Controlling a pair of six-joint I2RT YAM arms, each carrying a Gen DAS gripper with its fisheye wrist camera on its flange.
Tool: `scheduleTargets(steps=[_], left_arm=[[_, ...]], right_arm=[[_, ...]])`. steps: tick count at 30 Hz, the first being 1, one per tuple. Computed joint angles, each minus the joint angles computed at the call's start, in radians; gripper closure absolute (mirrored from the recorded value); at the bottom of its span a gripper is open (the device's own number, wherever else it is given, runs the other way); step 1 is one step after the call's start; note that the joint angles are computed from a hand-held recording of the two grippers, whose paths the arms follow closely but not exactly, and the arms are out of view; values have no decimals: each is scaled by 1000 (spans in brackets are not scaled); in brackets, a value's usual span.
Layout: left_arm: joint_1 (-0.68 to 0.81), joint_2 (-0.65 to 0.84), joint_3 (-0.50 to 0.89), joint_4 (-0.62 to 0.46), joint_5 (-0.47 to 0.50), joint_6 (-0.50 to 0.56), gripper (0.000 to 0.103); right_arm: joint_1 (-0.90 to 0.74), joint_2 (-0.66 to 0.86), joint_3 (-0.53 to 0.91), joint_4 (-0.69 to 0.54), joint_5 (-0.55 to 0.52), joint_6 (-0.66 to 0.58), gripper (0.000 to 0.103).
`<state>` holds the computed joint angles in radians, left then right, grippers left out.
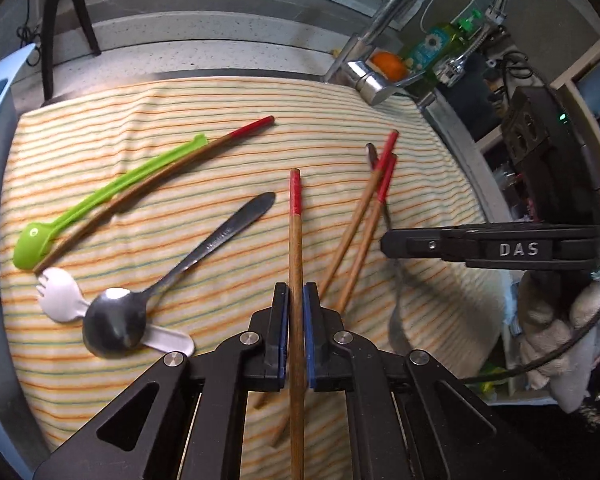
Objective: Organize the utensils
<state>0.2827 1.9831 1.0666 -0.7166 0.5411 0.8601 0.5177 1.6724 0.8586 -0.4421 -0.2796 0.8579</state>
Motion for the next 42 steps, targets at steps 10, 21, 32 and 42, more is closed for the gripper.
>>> scheduleTargets(steps=[10, 21, 32, 42], left_arm=[[-15, -7, -60, 187, -112, -22, 97], [-17, -5, -66, 211, -159, 23, 97], [-32, -5, -66, 206, -172, 45, 97], [-62, -4, -76, 223, -175, 37, 91]], right_arm=[[-39, 52, 7, -13, 18, -46, 96], [-2, 10, -18, 63, -42, 35, 91], [7, 115, 10, 157, -97, 188, 91], [24, 265, 234, -11, -46, 77, 88]])
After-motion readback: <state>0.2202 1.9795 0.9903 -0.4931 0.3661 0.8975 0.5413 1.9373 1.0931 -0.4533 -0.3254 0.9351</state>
